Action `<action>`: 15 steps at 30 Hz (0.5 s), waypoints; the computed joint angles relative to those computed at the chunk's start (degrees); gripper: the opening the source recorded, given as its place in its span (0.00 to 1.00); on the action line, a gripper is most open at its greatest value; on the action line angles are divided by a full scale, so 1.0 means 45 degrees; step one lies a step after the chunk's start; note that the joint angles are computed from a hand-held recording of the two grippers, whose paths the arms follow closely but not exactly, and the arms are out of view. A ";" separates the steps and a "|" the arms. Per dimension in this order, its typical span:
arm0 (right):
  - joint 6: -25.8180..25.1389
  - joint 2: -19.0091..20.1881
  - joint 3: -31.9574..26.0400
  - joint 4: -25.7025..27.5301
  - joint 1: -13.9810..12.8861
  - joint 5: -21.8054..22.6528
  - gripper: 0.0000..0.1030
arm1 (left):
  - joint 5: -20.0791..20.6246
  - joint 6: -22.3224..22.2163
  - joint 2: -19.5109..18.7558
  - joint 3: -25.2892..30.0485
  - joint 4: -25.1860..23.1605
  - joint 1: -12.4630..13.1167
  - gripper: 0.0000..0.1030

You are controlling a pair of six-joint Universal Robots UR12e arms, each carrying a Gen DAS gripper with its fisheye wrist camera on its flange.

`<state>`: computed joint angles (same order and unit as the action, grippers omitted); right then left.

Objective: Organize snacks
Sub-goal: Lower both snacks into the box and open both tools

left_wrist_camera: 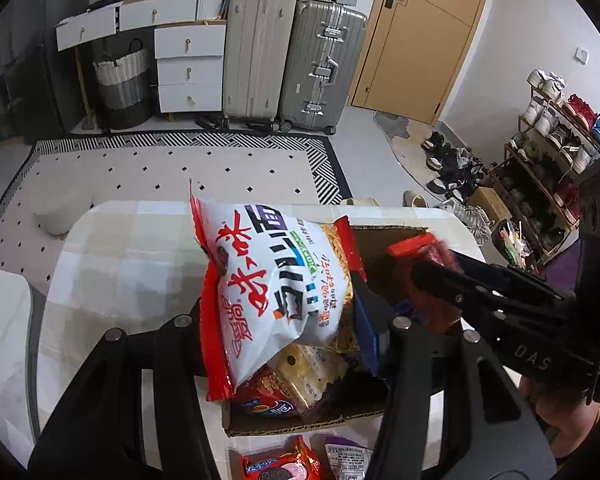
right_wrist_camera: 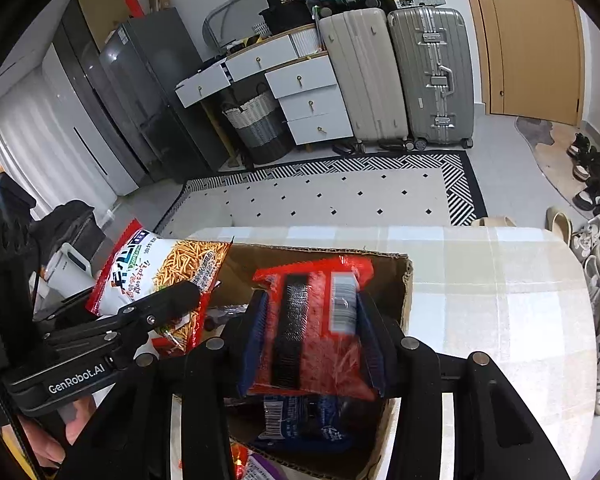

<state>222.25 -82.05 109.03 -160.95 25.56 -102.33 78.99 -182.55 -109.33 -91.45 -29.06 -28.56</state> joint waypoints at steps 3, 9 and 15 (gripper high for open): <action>0.0022 -0.0026 0.0093 -0.0242 0.0059 -0.0077 0.45 | -0.0035 0.0103 -0.0065 -0.0017 -0.0023 0.0017 0.49; 0.0024 -0.0144 0.0174 -0.0345 0.0180 -0.0205 0.46 | 0.0048 0.0264 -0.0032 -0.0096 -0.0019 -0.0035 0.49; -0.0029 -0.0295 0.0235 -0.0438 0.0315 -0.0198 0.46 | 0.0167 0.0236 0.0329 -0.0420 0.0017 -0.0011 0.49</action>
<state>222.12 -83.38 110.09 -162.92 26.98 -103.22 79.74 -181.49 -107.85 -93.34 -28.98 -28.61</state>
